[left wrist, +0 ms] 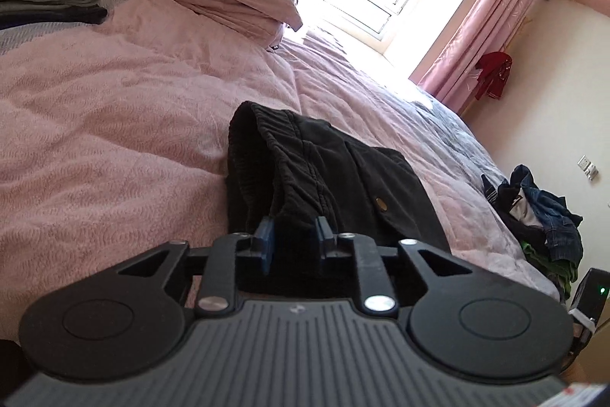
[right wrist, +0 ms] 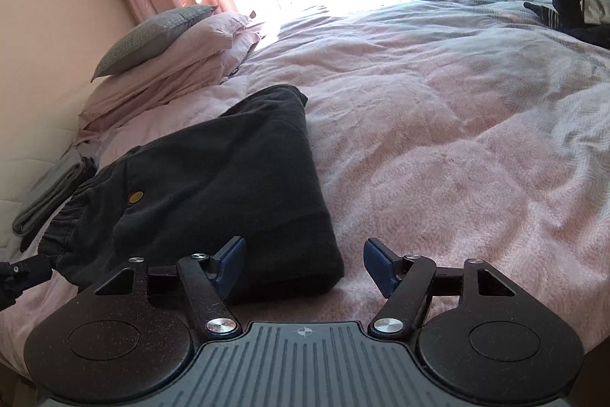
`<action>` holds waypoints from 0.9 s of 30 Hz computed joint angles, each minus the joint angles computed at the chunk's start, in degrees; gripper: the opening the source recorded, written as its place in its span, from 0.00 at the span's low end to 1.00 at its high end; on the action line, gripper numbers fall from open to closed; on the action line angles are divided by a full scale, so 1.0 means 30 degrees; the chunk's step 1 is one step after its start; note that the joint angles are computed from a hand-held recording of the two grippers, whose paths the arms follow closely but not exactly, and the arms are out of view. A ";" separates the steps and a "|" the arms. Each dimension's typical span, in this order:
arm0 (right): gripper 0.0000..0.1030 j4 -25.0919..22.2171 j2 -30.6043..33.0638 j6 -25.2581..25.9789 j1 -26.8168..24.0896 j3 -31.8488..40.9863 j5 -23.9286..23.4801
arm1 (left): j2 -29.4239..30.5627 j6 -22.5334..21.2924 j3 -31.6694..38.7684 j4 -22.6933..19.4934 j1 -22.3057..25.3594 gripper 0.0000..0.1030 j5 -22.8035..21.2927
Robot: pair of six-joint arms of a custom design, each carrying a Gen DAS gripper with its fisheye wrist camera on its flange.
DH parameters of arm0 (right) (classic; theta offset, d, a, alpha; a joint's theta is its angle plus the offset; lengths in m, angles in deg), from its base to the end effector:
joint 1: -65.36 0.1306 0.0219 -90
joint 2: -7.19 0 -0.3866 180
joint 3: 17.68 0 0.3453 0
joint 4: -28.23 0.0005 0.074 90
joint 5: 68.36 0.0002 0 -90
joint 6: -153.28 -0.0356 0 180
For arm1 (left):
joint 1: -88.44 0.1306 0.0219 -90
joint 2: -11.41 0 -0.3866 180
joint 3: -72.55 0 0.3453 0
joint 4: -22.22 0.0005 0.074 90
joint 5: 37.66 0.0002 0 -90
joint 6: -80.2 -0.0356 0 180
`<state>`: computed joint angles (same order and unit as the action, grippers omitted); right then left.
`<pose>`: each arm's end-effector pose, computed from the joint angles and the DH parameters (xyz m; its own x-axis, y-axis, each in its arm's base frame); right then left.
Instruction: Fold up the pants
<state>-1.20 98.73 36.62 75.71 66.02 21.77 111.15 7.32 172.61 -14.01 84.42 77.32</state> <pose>0.4541 0.0823 0.4034 -0.6122 0.3443 -0.7118 0.1083 0.9282 0.3558 0.5162 -0.0518 0.4511 -0.6783 -0.2198 -0.7011 0.2146 0.8533 -0.4751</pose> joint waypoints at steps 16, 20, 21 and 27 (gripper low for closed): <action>0.55 -0.0888 0.1309 0.1103 0.0171 0.1231 -0.0061 | 0.1006 -0.0951 -0.0031 0.0030 -0.0292 0.12 -0.2094; 0.55 -0.1273 0.1304 0.0989 0.0363 0.1483 0.0387 | 0.0398 -0.2190 0.0181 -0.0509 -0.0691 0.14 -0.3694; 0.55 -0.1265 0.1113 0.1051 0.0416 0.1449 0.0607 | 0.0132 -0.2597 0.0212 -0.0490 -0.0717 0.13 -0.4073; 0.55 0.0604 -0.0087 0.2401 0.1202 0.0650 0.2759 | -0.0348 -0.4504 0.0924 0.0521 -0.0988 0.12 -0.4462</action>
